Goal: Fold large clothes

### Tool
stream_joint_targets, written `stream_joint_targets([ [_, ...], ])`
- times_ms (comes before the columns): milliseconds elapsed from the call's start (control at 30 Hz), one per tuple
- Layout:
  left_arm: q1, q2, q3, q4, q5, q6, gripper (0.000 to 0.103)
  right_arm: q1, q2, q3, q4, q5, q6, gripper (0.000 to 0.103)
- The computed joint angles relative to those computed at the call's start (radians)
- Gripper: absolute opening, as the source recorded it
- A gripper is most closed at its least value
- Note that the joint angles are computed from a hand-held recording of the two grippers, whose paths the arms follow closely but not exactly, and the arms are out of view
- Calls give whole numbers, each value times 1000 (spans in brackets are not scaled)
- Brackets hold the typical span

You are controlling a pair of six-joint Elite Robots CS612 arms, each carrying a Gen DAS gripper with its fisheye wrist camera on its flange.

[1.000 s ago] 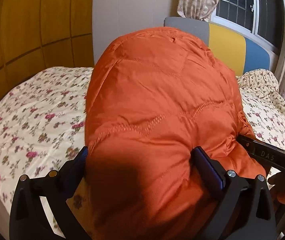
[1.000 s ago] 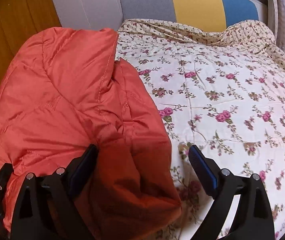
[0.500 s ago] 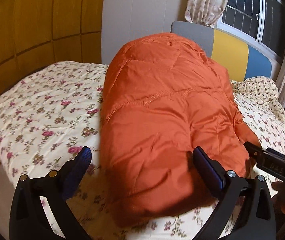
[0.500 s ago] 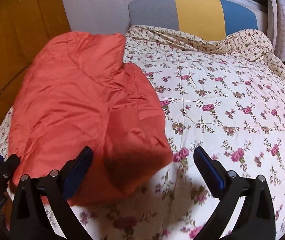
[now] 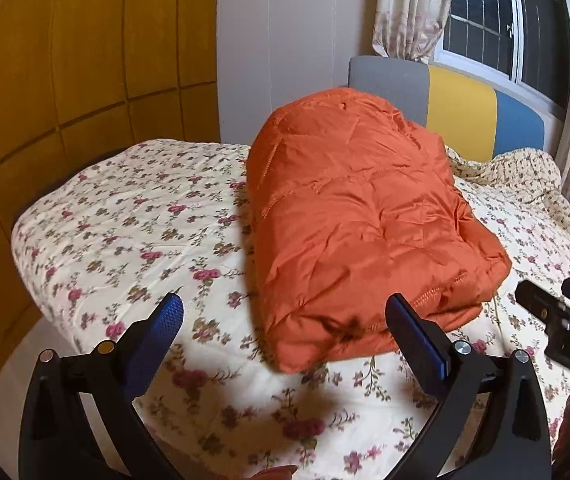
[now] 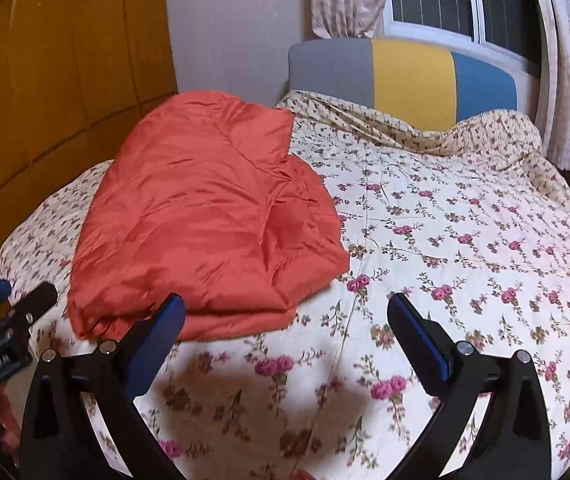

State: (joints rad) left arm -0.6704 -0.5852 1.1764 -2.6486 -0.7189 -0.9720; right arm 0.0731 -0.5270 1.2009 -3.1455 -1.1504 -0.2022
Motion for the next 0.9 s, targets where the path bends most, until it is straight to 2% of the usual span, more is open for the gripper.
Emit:
stream_joint_targets([
  [267, -11, -24, 45, -23, 13, -2, 100, -1, -32, 63, -56, 13, -23, 101],
  [900, -20, -27, 52, -51, 17, 15, 100, -7, -39, 72, -75, 22, 1, 101],
])
